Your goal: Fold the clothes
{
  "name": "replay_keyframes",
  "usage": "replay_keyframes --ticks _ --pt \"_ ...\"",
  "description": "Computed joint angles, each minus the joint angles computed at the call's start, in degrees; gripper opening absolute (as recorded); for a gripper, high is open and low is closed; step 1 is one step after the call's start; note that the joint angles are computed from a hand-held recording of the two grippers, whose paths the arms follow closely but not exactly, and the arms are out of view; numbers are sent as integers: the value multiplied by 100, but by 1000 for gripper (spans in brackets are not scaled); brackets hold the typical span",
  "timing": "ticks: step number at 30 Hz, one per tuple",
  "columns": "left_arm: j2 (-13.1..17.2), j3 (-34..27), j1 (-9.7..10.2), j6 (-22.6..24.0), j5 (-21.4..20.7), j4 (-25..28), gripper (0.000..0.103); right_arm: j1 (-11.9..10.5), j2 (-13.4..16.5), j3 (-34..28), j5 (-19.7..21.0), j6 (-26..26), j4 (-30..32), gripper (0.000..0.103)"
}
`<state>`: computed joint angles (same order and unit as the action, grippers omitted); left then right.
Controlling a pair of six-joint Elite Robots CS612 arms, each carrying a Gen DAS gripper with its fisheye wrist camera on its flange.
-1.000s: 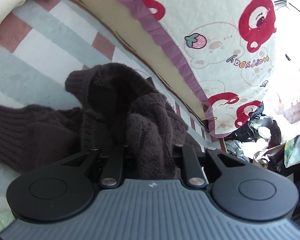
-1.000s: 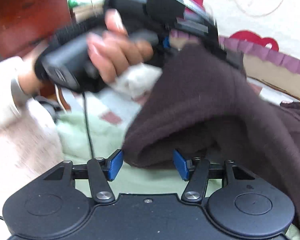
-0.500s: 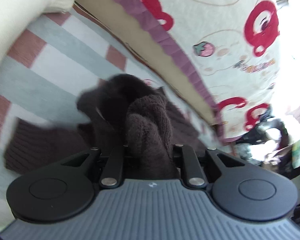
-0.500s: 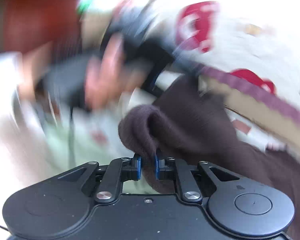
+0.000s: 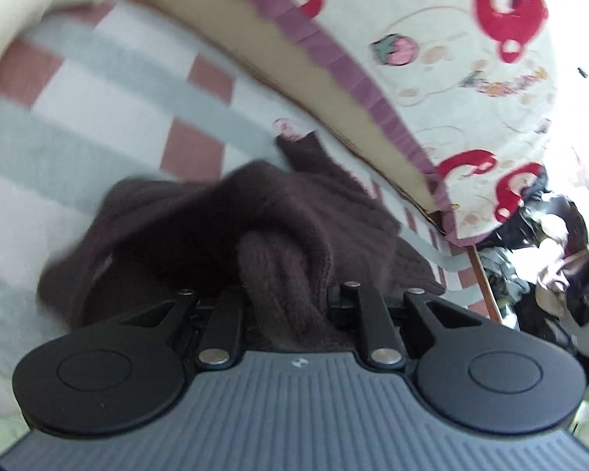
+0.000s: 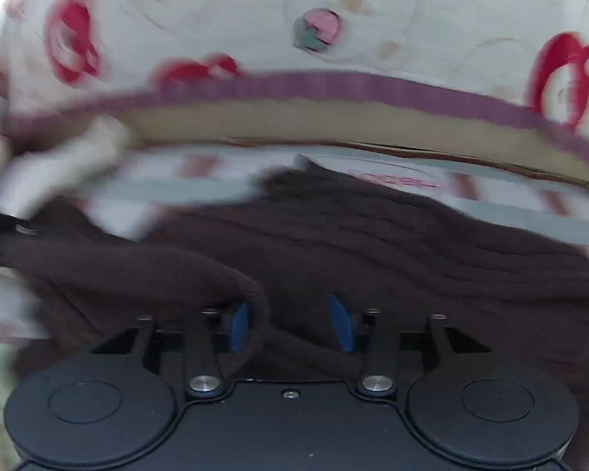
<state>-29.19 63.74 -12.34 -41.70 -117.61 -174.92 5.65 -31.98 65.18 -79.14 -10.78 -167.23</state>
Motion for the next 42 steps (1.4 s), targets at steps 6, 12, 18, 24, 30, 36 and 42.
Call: replay_keyframes --ticks 6,12,18,24,30,36,42 --pt "60 27 -20 -190 526 -521 16 -62 -416 640 1550 -141 -116 66" --pt "40 131 -1 -439 647 -687 16 -56 -146 236 2994 716 2066 88" --pt "75 149 4 -565 686 -1001 16 50 113 169 3296 2519 1555 88" --pt "35 169 -49 -253 925 -897 16 242 -14 283 2858 1548 1181 88" --pt "-66 279 -127 -81 1323 -696 15 312 54 315 2082 2007 811 47" --pt "-164 426 -132 -8 1399 -887 15 150 -449 1042 1980 850 161 15" --pt "-399 652 -291 535 1843 -934 15 -182 -1168 1964 798 -401 -417 14"
